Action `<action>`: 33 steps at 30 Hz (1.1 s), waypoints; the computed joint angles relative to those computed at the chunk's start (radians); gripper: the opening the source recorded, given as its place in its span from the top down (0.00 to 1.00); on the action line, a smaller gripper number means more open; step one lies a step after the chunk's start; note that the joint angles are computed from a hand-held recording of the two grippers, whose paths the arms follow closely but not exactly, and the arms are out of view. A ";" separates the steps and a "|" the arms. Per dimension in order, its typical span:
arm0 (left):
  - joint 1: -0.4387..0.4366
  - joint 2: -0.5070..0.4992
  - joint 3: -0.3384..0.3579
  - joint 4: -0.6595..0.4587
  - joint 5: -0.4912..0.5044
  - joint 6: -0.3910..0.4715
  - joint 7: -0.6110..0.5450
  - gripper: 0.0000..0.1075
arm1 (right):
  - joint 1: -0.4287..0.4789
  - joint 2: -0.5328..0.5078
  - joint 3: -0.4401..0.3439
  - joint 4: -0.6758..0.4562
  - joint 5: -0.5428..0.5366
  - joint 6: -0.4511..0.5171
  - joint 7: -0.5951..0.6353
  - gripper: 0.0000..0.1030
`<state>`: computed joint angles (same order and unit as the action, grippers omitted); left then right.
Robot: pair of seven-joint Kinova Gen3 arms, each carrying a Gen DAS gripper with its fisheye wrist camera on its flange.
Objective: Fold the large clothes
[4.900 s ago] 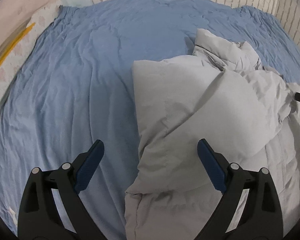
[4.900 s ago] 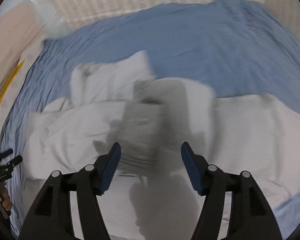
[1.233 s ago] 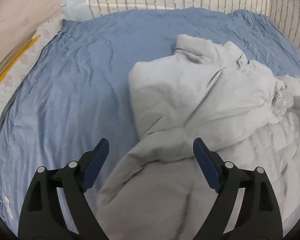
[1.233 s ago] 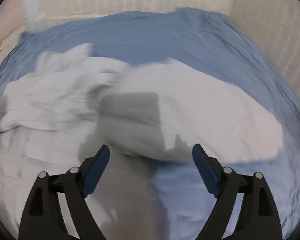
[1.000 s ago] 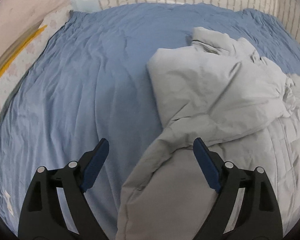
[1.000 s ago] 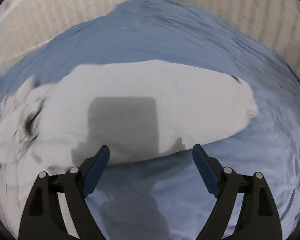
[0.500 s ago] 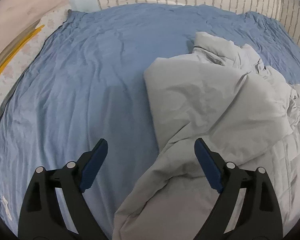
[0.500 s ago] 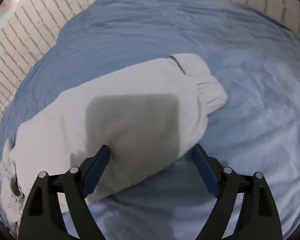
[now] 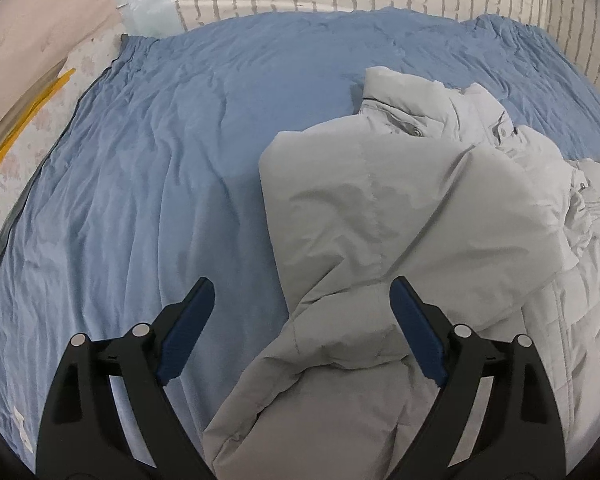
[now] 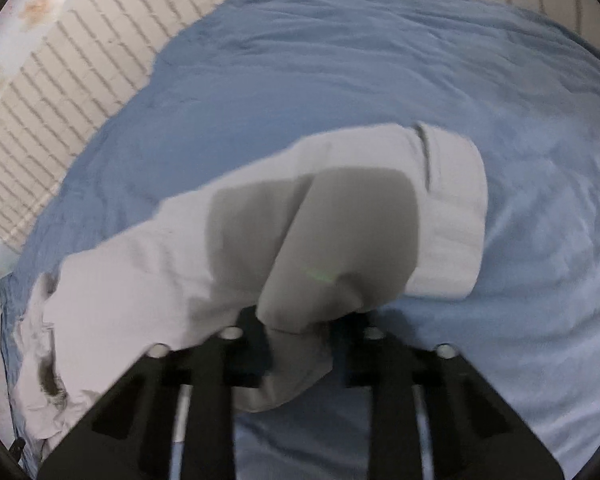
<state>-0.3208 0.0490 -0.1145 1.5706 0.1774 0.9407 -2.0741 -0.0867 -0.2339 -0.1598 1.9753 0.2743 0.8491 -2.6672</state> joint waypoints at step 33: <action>-0.120 -0.007 -0.059 -0.152 0.089 0.140 -0.140 0.17 | -0.641 0.531 -0.178 -1.010 0.123 0.302 0.181 0.86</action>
<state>-0.4405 0.0417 -0.1734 1.4186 0.2666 1.0802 -2.2138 -0.7274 0.2967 -0.3375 0.9657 0.3971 1.1512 -2.4865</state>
